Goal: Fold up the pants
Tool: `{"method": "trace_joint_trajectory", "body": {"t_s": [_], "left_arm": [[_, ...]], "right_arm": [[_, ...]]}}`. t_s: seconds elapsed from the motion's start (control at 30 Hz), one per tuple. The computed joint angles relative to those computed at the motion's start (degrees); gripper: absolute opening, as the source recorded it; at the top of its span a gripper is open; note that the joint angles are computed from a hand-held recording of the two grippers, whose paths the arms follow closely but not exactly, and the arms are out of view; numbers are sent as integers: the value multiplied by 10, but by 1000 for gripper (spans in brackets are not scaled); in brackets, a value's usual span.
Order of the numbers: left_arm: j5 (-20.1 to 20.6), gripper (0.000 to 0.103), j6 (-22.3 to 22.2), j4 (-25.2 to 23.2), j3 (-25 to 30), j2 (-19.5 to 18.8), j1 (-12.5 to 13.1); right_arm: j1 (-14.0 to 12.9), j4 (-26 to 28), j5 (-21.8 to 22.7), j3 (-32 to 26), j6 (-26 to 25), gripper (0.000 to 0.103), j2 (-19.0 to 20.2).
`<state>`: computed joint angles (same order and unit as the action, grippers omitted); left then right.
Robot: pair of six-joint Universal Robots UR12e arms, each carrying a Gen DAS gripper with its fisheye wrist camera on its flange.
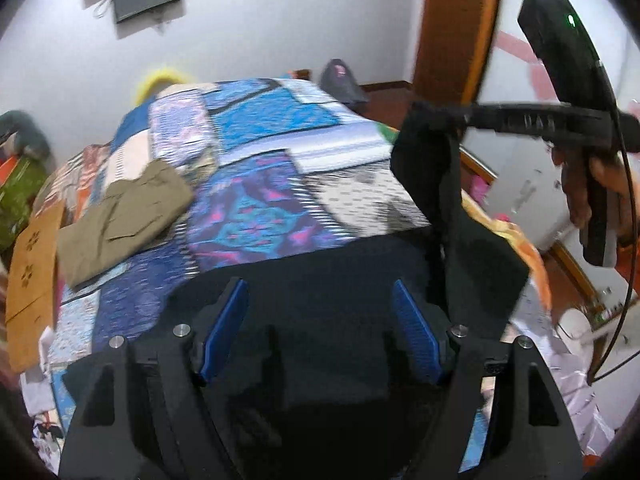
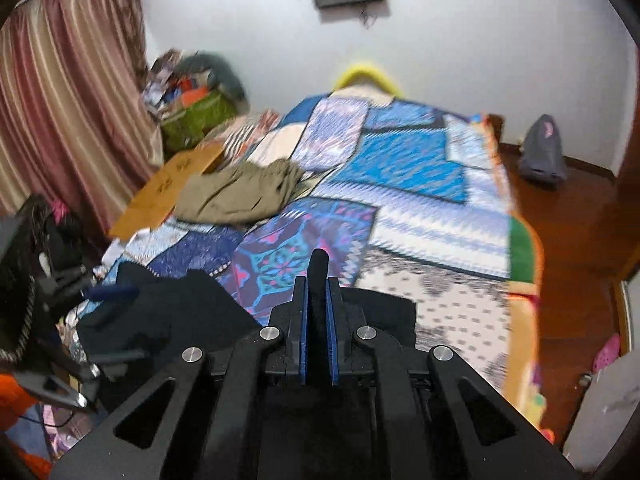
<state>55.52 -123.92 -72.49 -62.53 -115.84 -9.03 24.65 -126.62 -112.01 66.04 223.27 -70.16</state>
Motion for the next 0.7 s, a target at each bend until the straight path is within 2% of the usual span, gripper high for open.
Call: {"method": "trace_joint_trajectory", "body": {"t_s": [0.1,0.23,0.3,0.4,0.47,0.5,0.57,0.63,0.7], "left_arm": [[-8,75,28,-62,-6,12,-10],[-16,75,64,-107,-31,32,-23],[-12,75,77,-101,-53,45,-30],[4,72,81,-63,-87,60,-42],[17,50,79,-53,-96,64,-47],[27,42,77,-50,-100,64,-51],[38,15,69,-45,-102,63,-55],[42,5,48,-25,-107,63,-57],[33,3,26,-4,-110,63,-55]], "right_arm": [[3,-4,-17,33,26,7,-24],[8,-8,-36,68,57,7,-49],[11,-12,-41,82,69,7,-58],[13,-22,-43,100,81,7,-69],[14,-31,-44,109,85,7,-74],[13,-36,-44,112,86,7,-76],[13,-49,-46,121,86,7,-81],[13,-60,-47,124,81,7,-83],[12,-70,-51,123,72,7,-83]]}}
